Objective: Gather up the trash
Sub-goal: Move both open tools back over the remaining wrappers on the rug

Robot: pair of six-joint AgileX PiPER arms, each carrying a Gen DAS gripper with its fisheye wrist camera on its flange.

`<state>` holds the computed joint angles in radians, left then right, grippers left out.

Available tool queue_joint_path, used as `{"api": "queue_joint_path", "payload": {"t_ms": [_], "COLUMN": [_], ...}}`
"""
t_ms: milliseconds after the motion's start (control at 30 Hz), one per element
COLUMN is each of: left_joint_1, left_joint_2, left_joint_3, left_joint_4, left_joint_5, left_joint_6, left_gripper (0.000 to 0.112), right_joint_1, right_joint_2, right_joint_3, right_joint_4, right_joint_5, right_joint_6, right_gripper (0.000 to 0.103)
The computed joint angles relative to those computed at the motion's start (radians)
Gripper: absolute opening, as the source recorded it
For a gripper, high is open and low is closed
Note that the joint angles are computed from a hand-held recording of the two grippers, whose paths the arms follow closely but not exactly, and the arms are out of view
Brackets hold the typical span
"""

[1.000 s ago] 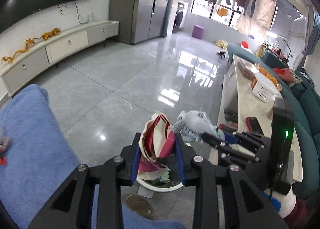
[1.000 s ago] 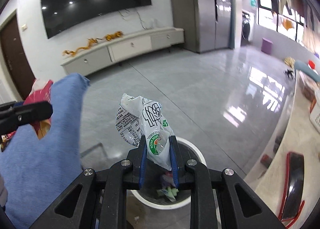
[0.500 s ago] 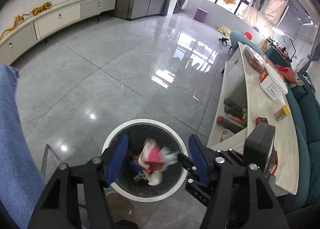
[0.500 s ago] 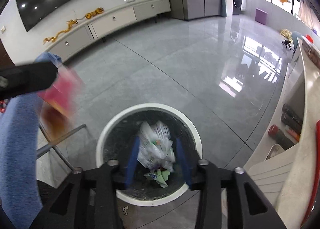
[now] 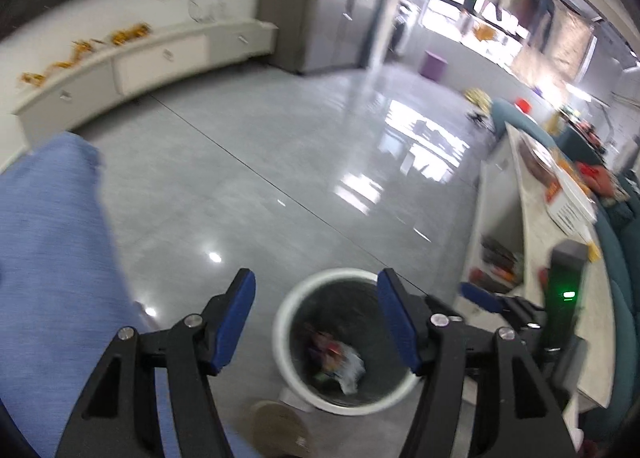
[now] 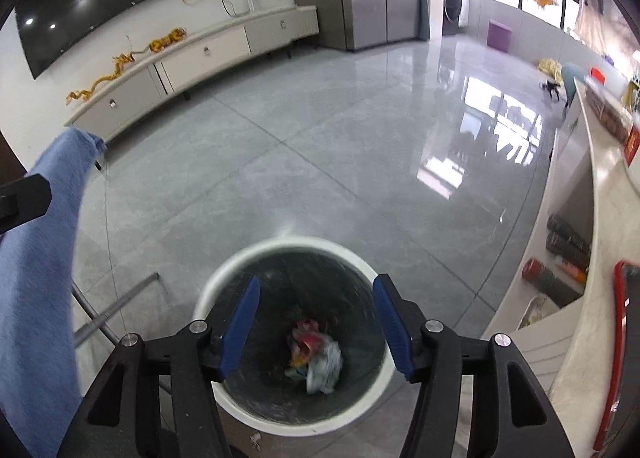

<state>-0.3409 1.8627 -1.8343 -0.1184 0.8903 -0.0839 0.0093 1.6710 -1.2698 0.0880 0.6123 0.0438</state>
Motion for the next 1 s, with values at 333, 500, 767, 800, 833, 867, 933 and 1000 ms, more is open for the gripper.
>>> {"api": "queue_joint_path", "payload": {"t_ms": [333, 500, 767, 800, 833, 867, 933, 1000], "left_joint_1": [0.224, 0.429, 0.770, 0.804, 0.851, 0.881, 0.944, 0.999], "left_joint_2": [-0.295, -0.406, -0.466, -0.470, -0.477, -0.480, -0.484, -0.482], "left_joint_3": [0.311, 0.420, 0.460, 0.462, 0.464, 0.465, 0.466, 0.459], "left_joint_4": [0.113, -0.012, -0.289, -0.316, -0.354, -0.379, -0.432, -0.476], "left_joint_5": [-0.157, -0.188, -0.152, -0.146, -0.136, -0.130, -0.120, -0.106], "left_joint_6": [-0.001, 0.151, 0.431, 0.463, 0.506, 0.536, 0.598, 0.643], "left_gripper": [0.062, 0.062, 0.063, 0.063, 0.064, 0.064, 0.064, 0.064], "right_joint_1": [0.270, 0.466, 0.699, 0.724, 0.744, 0.759, 0.790, 0.811], "right_joint_2": [-0.075, -0.055, 0.063, 0.080, 0.092, 0.104, 0.130, 0.160], "right_joint_3": [-0.161, -0.273, -0.533, -0.567, -0.589, -0.611, -0.657, -0.704], "right_joint_4": [-0.259, -0.409, -0.529, -0.540, -0.549, -0.554, -0.562, -0.564], "right_joint_5": [0.127, 0.224, 0.352, 0.362, 0.368, 0.373, 0.385, 0.398], "right_joint_6": [0.274, 0.422, 0.478, 0.478, 0.479, 0.478, 0.470, 0.460], "right_gripper": [0.057, 0.062, 0.066, 0.066, 0.066, 0.066, 0.067, 0.067]}}
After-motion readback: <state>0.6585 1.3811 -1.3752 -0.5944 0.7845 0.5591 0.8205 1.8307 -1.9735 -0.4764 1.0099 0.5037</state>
